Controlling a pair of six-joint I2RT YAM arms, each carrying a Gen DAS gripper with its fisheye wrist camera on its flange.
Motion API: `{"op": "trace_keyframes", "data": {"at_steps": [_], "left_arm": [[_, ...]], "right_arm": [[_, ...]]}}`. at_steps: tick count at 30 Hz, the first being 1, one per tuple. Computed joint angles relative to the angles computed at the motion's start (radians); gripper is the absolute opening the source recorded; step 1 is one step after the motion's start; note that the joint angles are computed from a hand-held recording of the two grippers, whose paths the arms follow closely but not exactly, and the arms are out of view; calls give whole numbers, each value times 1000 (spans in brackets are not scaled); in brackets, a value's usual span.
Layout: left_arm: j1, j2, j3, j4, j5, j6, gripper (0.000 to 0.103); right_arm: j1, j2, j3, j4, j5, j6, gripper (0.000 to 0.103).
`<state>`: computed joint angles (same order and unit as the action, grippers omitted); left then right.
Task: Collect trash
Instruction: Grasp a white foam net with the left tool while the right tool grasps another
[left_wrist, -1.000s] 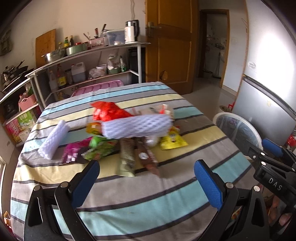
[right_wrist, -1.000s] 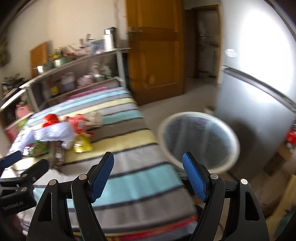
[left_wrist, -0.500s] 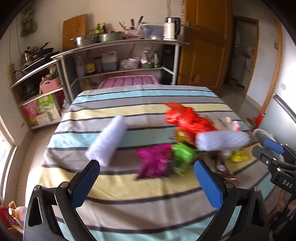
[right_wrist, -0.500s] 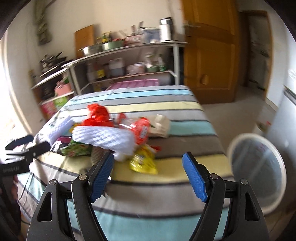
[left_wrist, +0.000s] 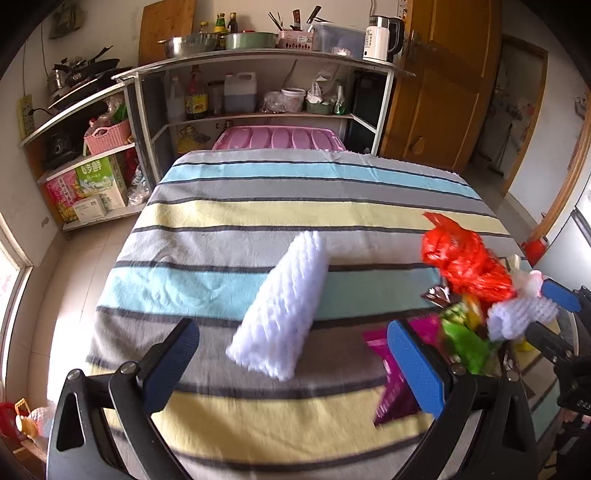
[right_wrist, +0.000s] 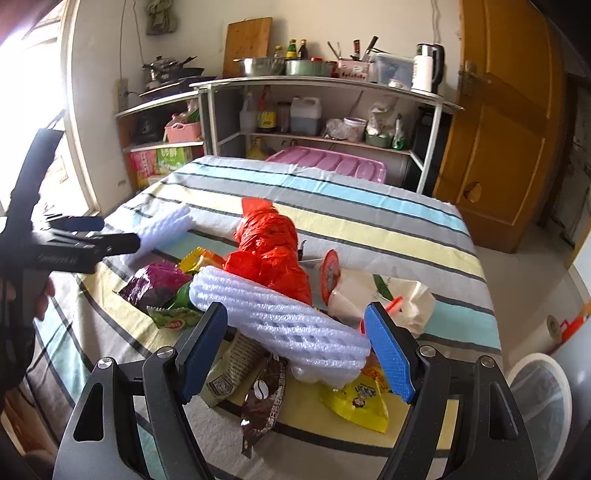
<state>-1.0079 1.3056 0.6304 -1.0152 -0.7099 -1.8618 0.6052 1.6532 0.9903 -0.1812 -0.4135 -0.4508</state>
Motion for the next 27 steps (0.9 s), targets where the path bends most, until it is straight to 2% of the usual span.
{"op": "trace_keyframes", "data": {"at_steps": [3, 6, 7, 8, 10, 11, 17, 19, 23, 27], "left_arm": [[46, -33, -42, 76, 7, 83, 98], [98, -78, -96, 184, 35, 179, 87], [110, -89, -110, 213, 49, 197, 79], [117, -91, -119, 235, 60, 211, 75], [115, -80, -122, 255, 60, 223, 70], [118, -76, -122, 266, 63, 231, 63], [128, -90, -133, 305, 73, 267, 37], [125, -90, -132, 304, 72, 264, 33], [109, -85, -127, 296, 56, 238, 28], [55, -77, -94, 231, 16, 163, 27]], "right_arm": [[-2, 17, 13, -12, -2, -14, 76], [0, 37, 34, -41, 4, -33, 69], [-1, 45, 42, -53, 0, -37, 67], [1, 52, 51, -58, -1, -35, 65], [-3, 50, 48, -61, -10, -38, 53], [-7, 50, 52, -70, -14, -44, 50], [-10, 44, 46, -96, -35, -58, 33], [-13, 42, 47, -102, -46, -59, 27], [-22, 25, 28, -102, -66, -51, 24], [-41, 10, 20, -103, -88, -34, 22]]}}
